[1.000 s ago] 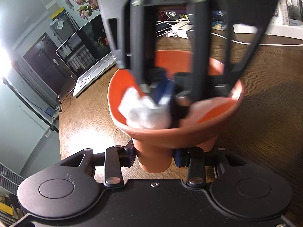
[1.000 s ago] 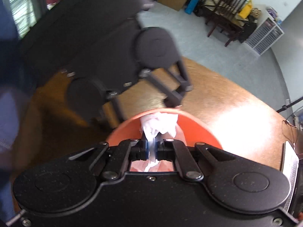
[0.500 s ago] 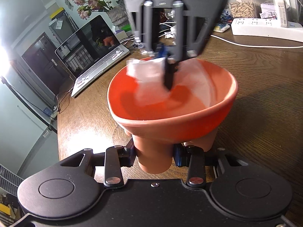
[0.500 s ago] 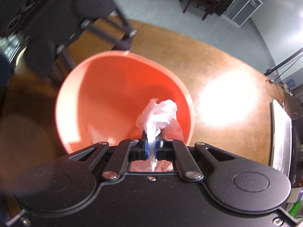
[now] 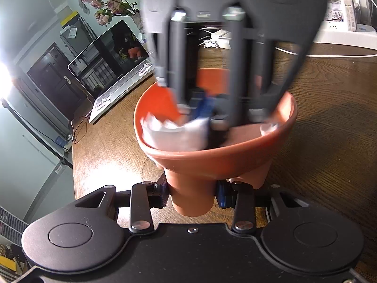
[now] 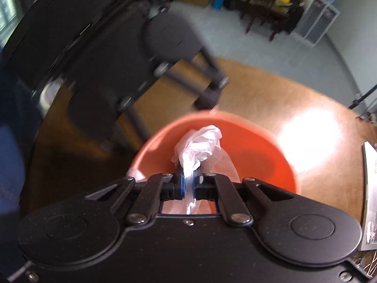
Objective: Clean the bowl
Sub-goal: 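Rub the tissue across the bowl bottom with the right gripper while the left gripper holds the bowl, then sweep the tissue over the rim with the right gripper while the left holds the bowl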
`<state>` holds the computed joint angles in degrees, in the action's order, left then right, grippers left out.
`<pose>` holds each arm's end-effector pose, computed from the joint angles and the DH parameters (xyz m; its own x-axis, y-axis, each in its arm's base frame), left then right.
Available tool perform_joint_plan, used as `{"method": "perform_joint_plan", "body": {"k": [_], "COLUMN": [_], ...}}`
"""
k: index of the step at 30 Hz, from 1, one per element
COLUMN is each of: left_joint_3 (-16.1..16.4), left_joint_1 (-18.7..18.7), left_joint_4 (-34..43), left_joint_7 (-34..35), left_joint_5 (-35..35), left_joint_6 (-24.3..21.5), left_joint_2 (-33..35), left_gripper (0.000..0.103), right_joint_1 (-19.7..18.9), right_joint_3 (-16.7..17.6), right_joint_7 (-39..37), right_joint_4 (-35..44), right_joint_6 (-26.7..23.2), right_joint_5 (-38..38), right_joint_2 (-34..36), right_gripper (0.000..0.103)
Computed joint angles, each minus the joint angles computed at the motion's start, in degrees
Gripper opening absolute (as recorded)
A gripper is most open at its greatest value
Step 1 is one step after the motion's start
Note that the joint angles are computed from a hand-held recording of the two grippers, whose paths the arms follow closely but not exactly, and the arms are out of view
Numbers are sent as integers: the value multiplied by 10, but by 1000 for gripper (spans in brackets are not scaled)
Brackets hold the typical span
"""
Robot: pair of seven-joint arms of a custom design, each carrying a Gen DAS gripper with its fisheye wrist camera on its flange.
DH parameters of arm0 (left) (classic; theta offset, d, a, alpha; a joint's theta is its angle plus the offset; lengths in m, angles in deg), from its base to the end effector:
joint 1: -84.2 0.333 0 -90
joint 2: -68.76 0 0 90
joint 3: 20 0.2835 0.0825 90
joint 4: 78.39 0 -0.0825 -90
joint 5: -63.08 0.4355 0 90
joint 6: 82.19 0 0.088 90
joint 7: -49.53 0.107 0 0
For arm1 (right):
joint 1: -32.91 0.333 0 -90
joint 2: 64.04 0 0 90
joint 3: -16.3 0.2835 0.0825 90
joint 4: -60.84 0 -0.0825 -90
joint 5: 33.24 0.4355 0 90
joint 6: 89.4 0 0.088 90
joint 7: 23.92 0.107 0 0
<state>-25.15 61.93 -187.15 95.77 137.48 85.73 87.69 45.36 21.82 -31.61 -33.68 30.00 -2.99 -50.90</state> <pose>0.5706 -0.3621 0.3144 -0.5692 -0.6743 -0.4705 -0.3540 0.7175 -0.6000 0.6544 0.2341 0.4577 0.9648 0.1696 0.2009 0.2475 -0.8437 -0.4764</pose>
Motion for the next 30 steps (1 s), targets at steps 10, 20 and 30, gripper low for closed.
{"method": "perform_joint_plan", "body": {"k": [10,20,30], "left_joint_3": [-1,-2,-3], "left_joint_1": [1,1,1], "left_joint_4": [-3,-2,-6], "left_joint_7": [3,23,34], "left_joint_5": [-25,-48,-57], "left_joint_6": [-5,-9,-12], "left_joint_2": [0,0,-4], "left_gripper": [39,39,39], "right_joint_1": [-4,-10,-3], "right_joint_3": [-9,-11,4], "right_joint_7": [40,43,6], "right_joint_4": [29,57,64], "right_joint_6": [35,-40,-51], "right_joint_5": [-44,-90,-31], "right_joint_2": [15,26,34], "right_gripper": [5,6,7]}}
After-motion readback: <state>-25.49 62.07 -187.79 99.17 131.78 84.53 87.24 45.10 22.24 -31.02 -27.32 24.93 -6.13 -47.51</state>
